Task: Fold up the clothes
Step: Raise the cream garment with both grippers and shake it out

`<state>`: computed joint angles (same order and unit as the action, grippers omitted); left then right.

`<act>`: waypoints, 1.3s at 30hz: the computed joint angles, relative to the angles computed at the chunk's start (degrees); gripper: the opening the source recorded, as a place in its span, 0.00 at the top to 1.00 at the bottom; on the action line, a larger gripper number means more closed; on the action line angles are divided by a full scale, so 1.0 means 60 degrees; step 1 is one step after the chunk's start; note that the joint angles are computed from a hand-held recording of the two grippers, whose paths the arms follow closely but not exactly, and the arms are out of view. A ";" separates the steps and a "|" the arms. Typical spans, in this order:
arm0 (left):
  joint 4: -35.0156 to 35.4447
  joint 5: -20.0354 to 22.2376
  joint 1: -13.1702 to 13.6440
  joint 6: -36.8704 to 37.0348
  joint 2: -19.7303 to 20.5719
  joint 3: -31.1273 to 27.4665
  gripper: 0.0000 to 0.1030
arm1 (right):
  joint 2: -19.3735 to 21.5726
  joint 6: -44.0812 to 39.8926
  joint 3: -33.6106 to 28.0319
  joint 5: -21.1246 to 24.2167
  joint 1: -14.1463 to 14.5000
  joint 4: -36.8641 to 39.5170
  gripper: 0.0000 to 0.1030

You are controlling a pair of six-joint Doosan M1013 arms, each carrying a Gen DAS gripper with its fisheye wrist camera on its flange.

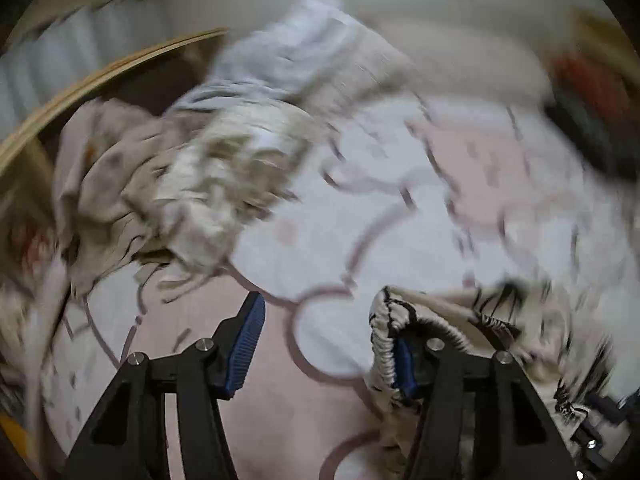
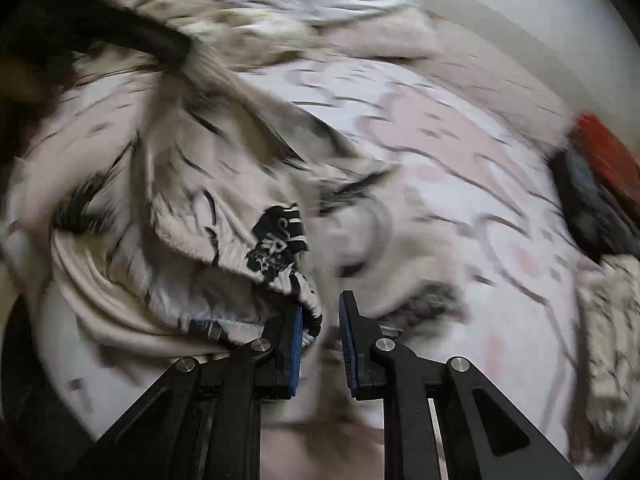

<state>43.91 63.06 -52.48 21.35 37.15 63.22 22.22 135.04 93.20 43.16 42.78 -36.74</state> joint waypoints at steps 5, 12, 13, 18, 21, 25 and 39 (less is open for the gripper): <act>0.0730 -0.1080 -0.0052 -0.0517 -0.0664 0.0436 0.42 | -0.0410 0.2302 0.0132 0.0560 -0.0075 -0.3046 0.81; 0.2984 -0.2050 -0.0280 -0.1903 -0.1181 0.0006 0.42 | -0.0970 0.4107 -0.0532 0.1330 -0.0533 -0.6138 0.40; 0.3365 -0.2092 -0.0312 -0.1964 -0.1204 -0.0207 0.42 | -0.1072 0.4315 -0.0660 0.1314 -0.0633 -0.6472 0.40; 0.5392 -0.2187 -0.0537 -0.2384 -0.1331 -0.1103 0.36 | -0.1636 0.5832 -0.1239 0.1857 -0.0639 -0.8637 0.27; 0.6178 -0.2176 -0.0725 -0.2755 -0.1542 -0.1017 0.32 | -0.1903 0.6357 -0.1310 0.2264 -0.0503 -0.9511 0.21; 0.5420 -0.2215 -0.0923 -0.2732 -0.1895 0.0130 0.31 | -0.2482 0.5809 -0.0537 0.1478 -0.0485 -0.8263 0.20; -0.1199 -0.2004 -0.1169 -0.0567 -0.1097 0.3161 0.38 | -0.1688 0.0007 0.2305 0.0541 -0.0451 0.0429 0.20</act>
<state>36.71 51.04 -59.49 17.95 30.57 82.18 12.09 135.08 107.03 46.41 40.08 -34.17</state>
